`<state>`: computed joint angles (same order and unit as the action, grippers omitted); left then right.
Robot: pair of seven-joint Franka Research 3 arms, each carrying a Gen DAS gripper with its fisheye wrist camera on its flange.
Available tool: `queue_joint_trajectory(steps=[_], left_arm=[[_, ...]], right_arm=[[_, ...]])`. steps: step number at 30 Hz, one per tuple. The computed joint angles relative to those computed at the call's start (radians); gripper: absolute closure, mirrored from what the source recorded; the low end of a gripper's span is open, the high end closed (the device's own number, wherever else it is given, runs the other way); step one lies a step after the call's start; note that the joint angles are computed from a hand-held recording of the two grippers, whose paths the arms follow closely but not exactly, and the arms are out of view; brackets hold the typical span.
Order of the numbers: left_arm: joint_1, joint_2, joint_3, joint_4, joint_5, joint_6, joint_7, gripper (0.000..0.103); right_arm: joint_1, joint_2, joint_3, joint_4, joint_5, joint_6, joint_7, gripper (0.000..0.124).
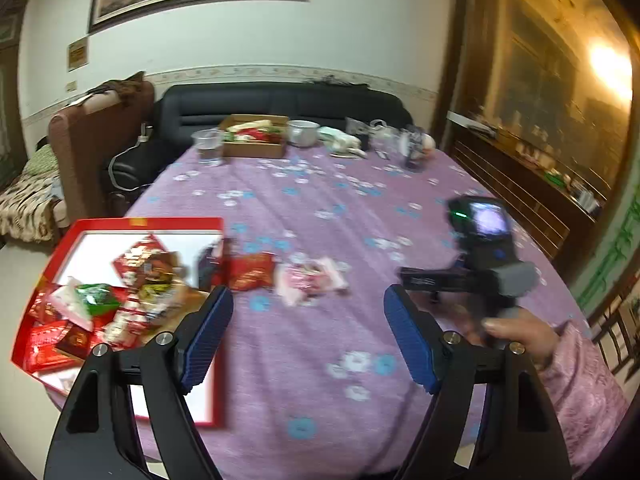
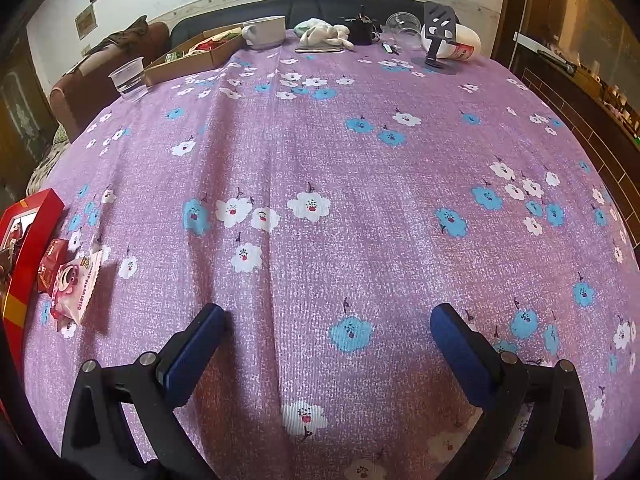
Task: Organize snacks
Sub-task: 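Move both tools back over the remaining snacks on the tablecloth, then grasp the pink Lotso candy packet with the right gripper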
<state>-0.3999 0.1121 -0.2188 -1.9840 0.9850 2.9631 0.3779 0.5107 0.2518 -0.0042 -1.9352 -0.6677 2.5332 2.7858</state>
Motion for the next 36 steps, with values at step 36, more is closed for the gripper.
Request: queue_joint_trajectory(steps=[36], left_arm=[[0.154, -0.026, 0.045, -0.128, 0.107, 0.033, -0.121, 0.025]], right_arm=[[0.144, 0.411, -0.014, 0.647, 0.232, -0.154, -0.975, 0.023]])
